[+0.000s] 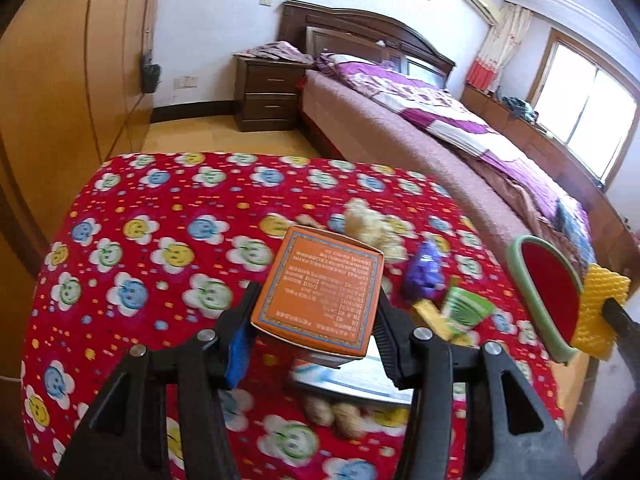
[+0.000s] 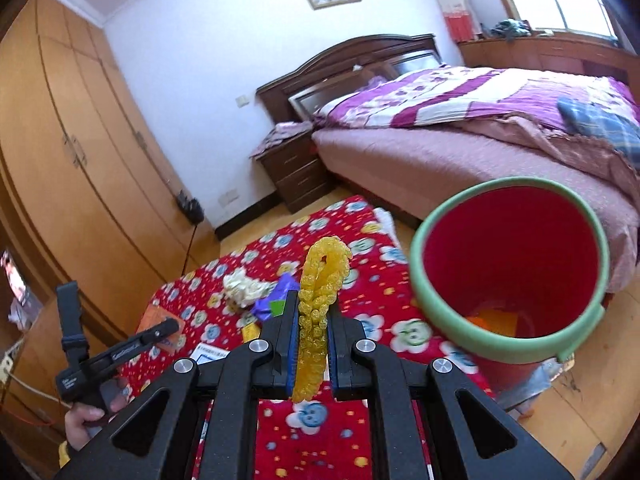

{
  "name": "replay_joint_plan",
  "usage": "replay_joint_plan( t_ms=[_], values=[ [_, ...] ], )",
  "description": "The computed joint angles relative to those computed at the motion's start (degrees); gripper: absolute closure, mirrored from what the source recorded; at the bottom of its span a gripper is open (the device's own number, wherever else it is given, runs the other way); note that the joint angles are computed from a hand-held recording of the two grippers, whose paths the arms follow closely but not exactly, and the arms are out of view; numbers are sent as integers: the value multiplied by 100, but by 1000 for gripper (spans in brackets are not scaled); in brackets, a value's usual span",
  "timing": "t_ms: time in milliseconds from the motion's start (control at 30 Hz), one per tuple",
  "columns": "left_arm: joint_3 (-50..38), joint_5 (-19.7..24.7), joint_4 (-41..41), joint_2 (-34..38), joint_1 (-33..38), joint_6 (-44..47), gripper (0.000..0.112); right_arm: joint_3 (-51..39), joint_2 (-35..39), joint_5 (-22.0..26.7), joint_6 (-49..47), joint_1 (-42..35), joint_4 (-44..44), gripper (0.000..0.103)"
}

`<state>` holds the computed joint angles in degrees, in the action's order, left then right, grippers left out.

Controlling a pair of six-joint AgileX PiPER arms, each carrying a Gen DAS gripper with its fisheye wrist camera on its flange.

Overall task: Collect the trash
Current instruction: 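Carry the orange box with the left tool while the right tool carries the foam strip to the bucket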

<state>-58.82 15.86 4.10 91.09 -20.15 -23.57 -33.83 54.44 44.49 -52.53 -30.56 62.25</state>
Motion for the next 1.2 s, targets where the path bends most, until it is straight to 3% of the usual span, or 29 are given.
replay_joint_plan(
  t_ms=[233,433,567,867,1200],
  values=[
    [-369,341,-67,-16,-567,8,59,15,119,970,-714,-1521,346,91],
    [-871,568,-468,234,-1098,358,59,-10,315,1363,-1084,-2380,468,91],
    [-1322,767,-150,513,-1505,114,59,-62,575,1751,-1417,-3053,555,91],
    [-2623,1262,210,1395,-2274,-65,59,-150,1123,1848,-1941,-3828,701,91],
    [-4073,1721,87,2516,-2750,293,59,-282,1836,1562,-2237,-3955,818,91]
  ],
)
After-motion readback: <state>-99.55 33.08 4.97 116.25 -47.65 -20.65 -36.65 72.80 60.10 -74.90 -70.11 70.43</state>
